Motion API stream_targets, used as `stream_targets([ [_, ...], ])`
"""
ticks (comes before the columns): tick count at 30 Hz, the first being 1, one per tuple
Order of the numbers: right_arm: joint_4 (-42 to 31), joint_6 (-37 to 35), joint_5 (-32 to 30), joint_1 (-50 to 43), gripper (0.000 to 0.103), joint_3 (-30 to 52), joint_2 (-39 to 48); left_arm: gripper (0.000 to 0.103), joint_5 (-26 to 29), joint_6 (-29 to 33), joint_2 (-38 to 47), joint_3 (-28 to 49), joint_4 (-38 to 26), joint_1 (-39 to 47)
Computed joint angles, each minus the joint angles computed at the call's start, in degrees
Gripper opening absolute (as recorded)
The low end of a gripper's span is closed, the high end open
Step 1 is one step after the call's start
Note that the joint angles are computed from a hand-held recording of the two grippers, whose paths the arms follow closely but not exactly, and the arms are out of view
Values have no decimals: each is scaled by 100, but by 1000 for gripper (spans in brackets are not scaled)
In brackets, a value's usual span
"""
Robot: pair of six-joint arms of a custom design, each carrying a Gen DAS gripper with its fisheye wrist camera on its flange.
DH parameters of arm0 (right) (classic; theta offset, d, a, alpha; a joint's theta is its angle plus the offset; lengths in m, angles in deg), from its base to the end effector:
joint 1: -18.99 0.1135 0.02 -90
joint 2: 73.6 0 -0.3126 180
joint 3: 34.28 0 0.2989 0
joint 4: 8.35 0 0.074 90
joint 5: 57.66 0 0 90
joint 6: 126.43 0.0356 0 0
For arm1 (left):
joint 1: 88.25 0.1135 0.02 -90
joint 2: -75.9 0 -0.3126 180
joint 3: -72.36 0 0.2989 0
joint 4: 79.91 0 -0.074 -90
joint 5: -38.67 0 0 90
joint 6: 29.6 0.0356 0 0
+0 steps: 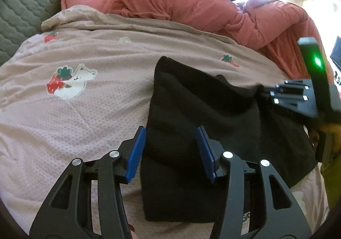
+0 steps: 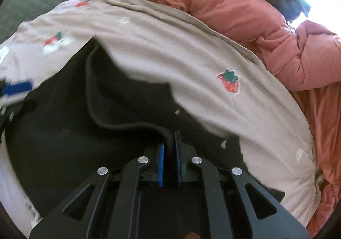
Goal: Fold small clothes
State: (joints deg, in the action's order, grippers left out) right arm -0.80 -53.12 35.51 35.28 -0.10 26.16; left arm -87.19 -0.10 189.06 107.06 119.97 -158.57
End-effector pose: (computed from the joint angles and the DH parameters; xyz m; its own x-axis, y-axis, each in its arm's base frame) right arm 0.2449 0.0695 0.0565 -0.7076 -0.5055 -0.4937 -0.4752 0.8575 -0.1970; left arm 0.1060 -0.2344 0.0203 -0.7162 -0.0921 -0.6918 0.0750 0.9753 -0.2076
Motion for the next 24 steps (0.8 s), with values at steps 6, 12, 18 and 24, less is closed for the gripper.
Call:
stream_targets([
  [6, -87, 462, 334, -314, 26, 633, 769, 41, 248, -203, 145, -241, 518, 170],
  [12, 268, 320, -78, -682, 48, -143, -398, 42, 188, -325, 77, -295, 479, 102],
  [18, 251, -72, -533, -2216, 58, -836, -1358, 55, 377, -128, 79, -320, 661, 122],
  [24, 235, -703, -1503, -4679, 63, -583, -615, 55, 738, 164, 95, -252, 728, 558],
])
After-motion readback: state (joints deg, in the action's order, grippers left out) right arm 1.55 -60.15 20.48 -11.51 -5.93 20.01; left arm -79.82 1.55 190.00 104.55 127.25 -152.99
